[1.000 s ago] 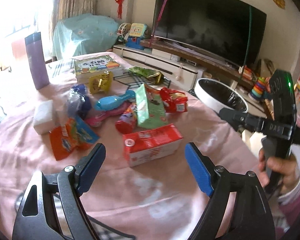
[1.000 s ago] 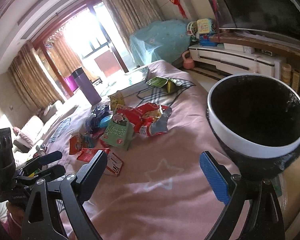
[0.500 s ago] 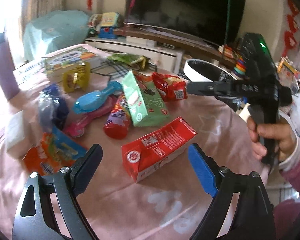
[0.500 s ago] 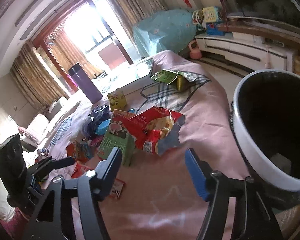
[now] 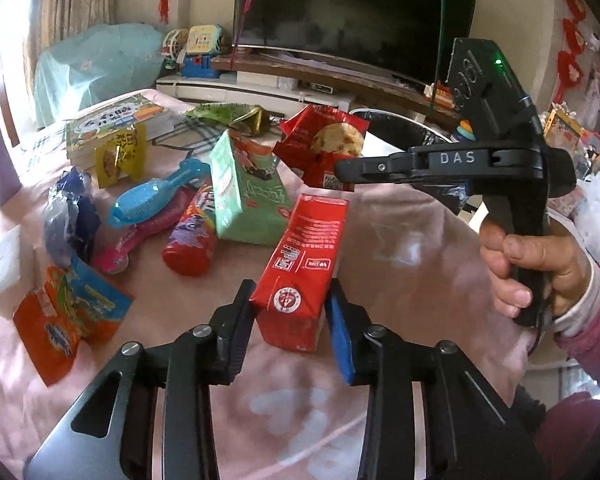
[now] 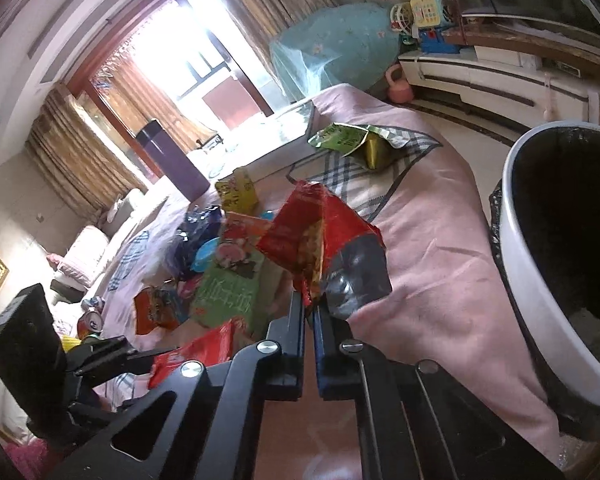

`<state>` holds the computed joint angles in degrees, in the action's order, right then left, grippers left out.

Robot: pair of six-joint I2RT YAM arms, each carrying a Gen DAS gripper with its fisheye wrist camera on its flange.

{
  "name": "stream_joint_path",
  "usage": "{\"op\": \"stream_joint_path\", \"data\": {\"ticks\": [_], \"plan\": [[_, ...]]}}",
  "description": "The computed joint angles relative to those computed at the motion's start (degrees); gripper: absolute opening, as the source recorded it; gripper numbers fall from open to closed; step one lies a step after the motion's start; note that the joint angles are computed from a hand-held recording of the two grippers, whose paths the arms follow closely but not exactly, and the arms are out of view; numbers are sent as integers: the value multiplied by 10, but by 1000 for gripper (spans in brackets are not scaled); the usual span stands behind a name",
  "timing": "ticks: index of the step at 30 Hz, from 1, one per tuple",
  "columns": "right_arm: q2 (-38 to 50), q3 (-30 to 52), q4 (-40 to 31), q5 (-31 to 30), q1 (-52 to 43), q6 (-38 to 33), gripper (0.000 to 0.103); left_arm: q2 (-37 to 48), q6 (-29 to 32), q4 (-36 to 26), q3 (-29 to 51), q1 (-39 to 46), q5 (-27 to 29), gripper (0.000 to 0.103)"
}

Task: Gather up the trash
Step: 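Grasp the red juice carton with the left tool while the right tool grasps the red snack bag, then carry both items over the bin and open both tools to drop them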

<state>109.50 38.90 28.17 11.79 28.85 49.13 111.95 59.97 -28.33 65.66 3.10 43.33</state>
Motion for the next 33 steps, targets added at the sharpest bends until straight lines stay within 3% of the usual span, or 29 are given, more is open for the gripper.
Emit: {"op": "stream_joint_path", "data": {"ticks": [9, 21, 33], "plan": [[-131, -81, -48, 80, 51, 18, 3, -111, -86, 87, -127, -16, 0, 31], [-304, -196, -136, 170, 79, 103, 3, -171, -213, 152, -173, -98, -5, 31], [-405, -258, -185, 167, 29, 109, 3, -185, -310, 209, -171, -207, -48, 30]]}}
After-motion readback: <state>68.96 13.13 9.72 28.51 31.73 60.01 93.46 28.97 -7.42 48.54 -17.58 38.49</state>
